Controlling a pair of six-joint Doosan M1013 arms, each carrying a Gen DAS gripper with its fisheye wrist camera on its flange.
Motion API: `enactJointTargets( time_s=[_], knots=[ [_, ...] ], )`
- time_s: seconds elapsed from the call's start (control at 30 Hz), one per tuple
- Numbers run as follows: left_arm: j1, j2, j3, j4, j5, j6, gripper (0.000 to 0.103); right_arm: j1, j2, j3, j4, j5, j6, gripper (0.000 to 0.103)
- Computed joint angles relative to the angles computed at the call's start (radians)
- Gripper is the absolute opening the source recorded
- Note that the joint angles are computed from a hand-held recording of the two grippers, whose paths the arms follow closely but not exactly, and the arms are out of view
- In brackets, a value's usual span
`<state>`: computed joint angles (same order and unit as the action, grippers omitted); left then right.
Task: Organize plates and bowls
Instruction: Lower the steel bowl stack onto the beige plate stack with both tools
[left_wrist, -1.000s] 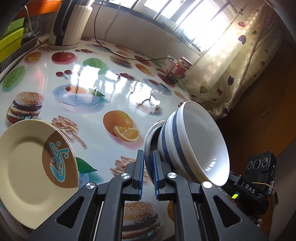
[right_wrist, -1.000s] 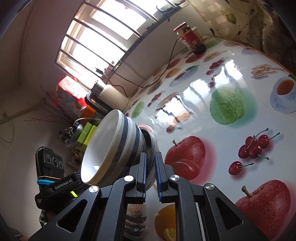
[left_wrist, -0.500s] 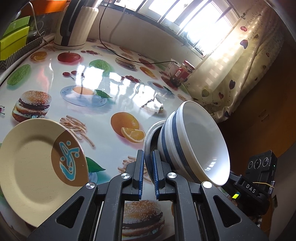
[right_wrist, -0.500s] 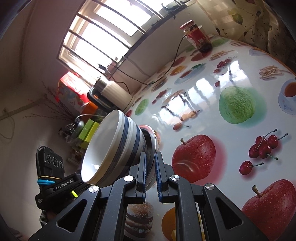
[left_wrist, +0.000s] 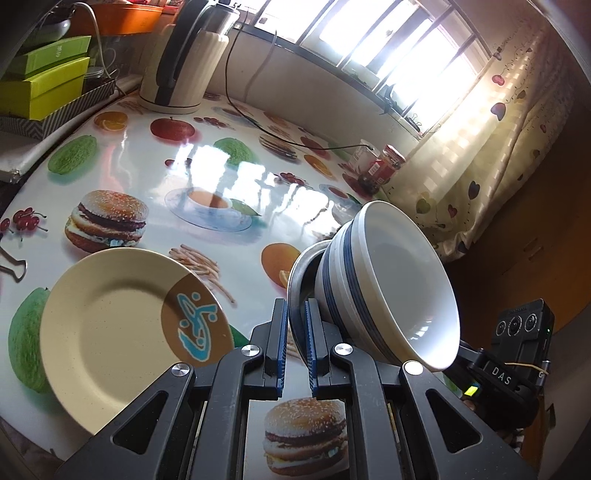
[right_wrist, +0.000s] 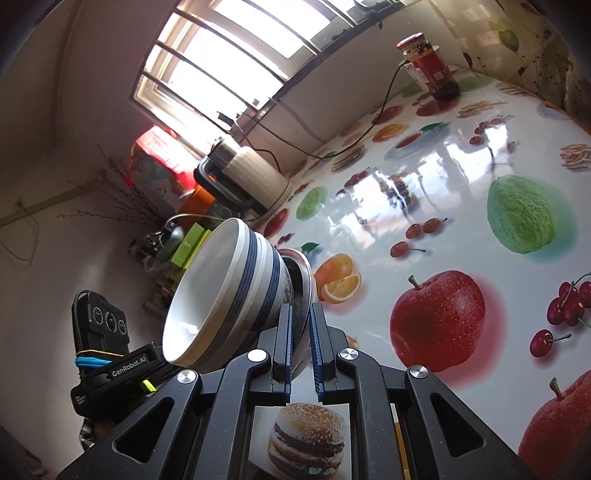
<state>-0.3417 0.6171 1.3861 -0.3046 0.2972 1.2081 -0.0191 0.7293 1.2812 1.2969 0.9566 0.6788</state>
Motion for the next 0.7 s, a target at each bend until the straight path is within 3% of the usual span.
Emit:
enactJointTargets(
  time_s=[0.7],
  knots=[
    [0.040,-0.069,0.116,0.311,-0.052,-0.370,0.009,0.075,0.055,-0.103,-0.066,0.086,0.043,0.011]
  ],
)
